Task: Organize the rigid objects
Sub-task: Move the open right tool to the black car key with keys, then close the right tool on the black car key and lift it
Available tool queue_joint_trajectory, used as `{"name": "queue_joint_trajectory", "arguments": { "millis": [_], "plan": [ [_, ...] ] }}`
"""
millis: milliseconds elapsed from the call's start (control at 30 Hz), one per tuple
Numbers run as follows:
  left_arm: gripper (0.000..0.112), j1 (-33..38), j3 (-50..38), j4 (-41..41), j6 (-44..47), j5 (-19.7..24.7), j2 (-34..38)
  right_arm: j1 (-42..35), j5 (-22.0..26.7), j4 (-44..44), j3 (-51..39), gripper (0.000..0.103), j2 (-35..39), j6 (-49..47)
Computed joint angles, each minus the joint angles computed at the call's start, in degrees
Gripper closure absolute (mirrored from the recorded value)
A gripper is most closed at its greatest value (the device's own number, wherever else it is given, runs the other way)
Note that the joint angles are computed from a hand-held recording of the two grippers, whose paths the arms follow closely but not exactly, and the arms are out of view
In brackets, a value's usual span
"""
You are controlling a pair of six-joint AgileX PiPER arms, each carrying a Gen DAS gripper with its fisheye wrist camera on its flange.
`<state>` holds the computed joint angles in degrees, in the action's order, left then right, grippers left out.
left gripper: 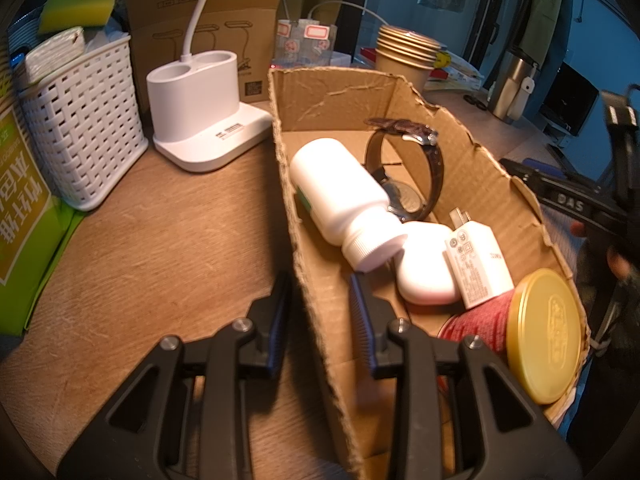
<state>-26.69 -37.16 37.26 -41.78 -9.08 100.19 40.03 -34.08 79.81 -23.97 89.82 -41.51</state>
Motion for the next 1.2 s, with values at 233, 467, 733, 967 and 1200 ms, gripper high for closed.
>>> {"name": "queue_joint_trajectory", "arguments": {
  "millis": [233, 467, 733, 967, 1200],
  "plan": [
    [0.08, 0.04, -0.03, 0.16, -0.13, -0.02, 0.05, -4.3, 3.66, 1.23, -3.65, 0.04, 2.34, -6.89],
    [0.08, 0.03, -0.01, 0.33, -0.29, -0.02, 0.0, -7.99, 6.99, 1.96, -6.9, 0.04, 4.85, -12.21],
    [0.08, 0.03, -0.04, 0.17, -0.17, 0.01, 0.02, -11.11, 10.56, -1.97, -8.54, 0.04, 7.32, -10.16],
    [0.08, 0.04, -0.02, 0.28, -0.26, 0.01, -0.01, -12.53, 11.97, -3.91, -9.15, 0.04, 8.06, -8.89],
    [0.08, 0.08, -0.03, 0.41, -0.36, -0.02, 0.02, -12.91, 12.67, -7.67, -8.72, 0.057, 7.8, -5.82]
  ]
}}
